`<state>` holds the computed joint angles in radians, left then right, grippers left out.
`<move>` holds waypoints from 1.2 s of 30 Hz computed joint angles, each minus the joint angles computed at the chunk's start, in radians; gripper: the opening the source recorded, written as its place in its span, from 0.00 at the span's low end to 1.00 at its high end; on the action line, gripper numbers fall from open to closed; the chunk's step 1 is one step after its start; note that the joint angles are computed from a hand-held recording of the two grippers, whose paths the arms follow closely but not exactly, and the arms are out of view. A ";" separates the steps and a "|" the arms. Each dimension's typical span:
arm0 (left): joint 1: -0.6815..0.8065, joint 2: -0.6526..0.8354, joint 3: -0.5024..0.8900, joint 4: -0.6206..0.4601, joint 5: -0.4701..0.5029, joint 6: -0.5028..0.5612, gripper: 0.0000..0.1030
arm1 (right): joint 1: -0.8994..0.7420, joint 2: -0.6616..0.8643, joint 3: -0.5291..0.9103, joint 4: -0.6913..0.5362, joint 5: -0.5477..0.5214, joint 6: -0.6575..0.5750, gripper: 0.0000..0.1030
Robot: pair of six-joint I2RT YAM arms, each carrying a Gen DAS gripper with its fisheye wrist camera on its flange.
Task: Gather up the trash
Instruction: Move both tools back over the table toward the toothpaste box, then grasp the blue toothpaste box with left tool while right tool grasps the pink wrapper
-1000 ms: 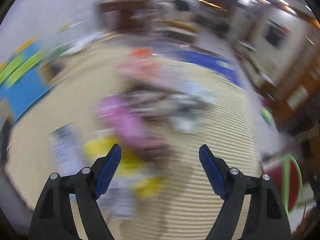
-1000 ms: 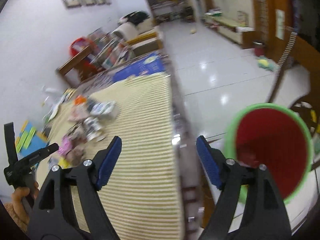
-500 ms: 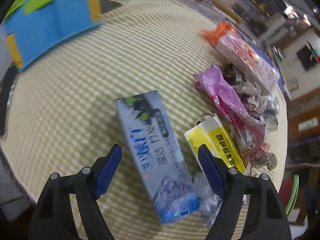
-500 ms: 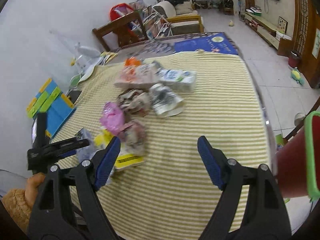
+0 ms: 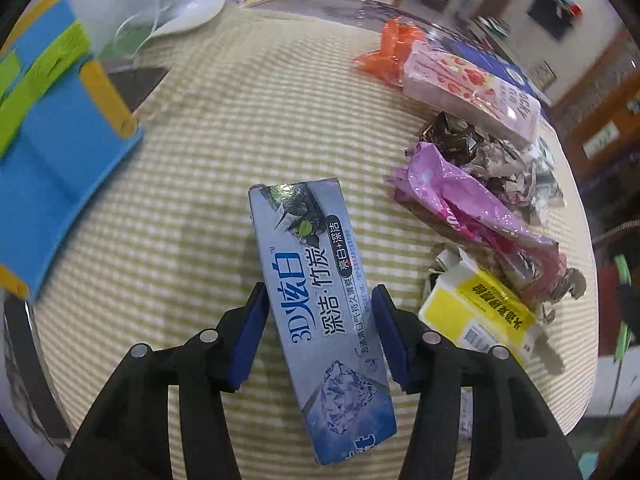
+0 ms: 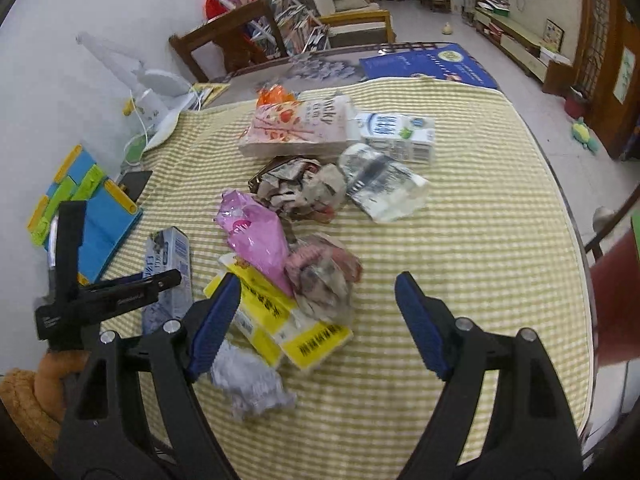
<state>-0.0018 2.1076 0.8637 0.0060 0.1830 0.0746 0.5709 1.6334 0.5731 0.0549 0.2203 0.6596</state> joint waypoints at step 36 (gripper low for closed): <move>0.067 -0.034 0.031 -0.068 0.128 0.062 0.51 | -0.072 0.279 0.348 -0.077 -0.182 -0.050 0.16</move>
